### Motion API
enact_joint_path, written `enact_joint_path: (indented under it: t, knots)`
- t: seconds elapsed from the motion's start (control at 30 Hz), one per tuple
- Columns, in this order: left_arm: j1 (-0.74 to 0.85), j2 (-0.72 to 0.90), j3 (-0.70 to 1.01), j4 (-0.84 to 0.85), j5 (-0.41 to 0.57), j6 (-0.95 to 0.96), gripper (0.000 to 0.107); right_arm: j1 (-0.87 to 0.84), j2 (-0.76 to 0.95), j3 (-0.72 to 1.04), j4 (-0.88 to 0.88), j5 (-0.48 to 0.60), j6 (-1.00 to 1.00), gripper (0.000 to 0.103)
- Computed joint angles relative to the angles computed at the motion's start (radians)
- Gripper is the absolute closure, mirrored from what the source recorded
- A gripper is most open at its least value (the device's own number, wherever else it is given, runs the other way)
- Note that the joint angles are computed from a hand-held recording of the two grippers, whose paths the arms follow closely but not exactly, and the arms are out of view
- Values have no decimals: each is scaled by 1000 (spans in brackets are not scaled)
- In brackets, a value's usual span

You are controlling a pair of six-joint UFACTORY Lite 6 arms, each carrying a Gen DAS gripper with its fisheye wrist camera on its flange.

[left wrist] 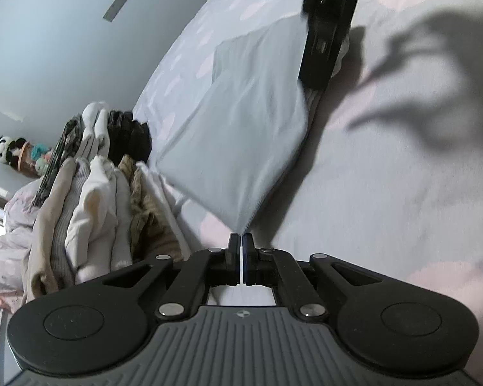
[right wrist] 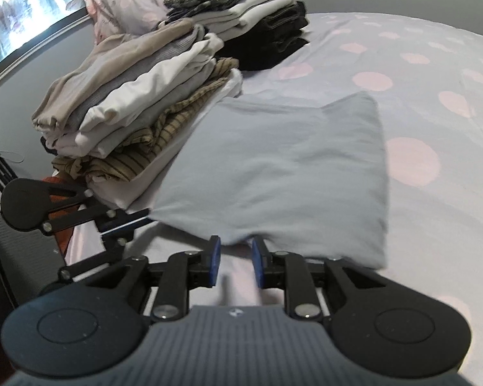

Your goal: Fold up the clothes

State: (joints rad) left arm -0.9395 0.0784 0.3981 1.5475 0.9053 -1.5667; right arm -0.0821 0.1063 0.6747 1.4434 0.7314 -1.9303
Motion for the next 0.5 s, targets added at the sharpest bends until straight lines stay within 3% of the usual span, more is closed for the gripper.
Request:
enact_joint_path:
  t: [0.13, 0.23, 0.3, 0.37, 0.5]
  knots:
    - [-3, -52, 6, -87, 33, 7, 103, -87, -39, -22, 8, 28, -29, 60]
    - [29, -202, -11, -113, 4, -54, 100, -171, -43, -16, 34, 71, -45, 42]
    - [70, -282, -15, -104, -46, -117, 90, -213, -27, -1, 74, 82, -44, 27]
    - [113, -347, -9, -95, -95, -186, 82, -217, 7, 26, 123, 61, -27, 26]
    - [248, -269, 79, -3, -205, -368, 63, -175, 85, 91, 221, -10, 9, 25]
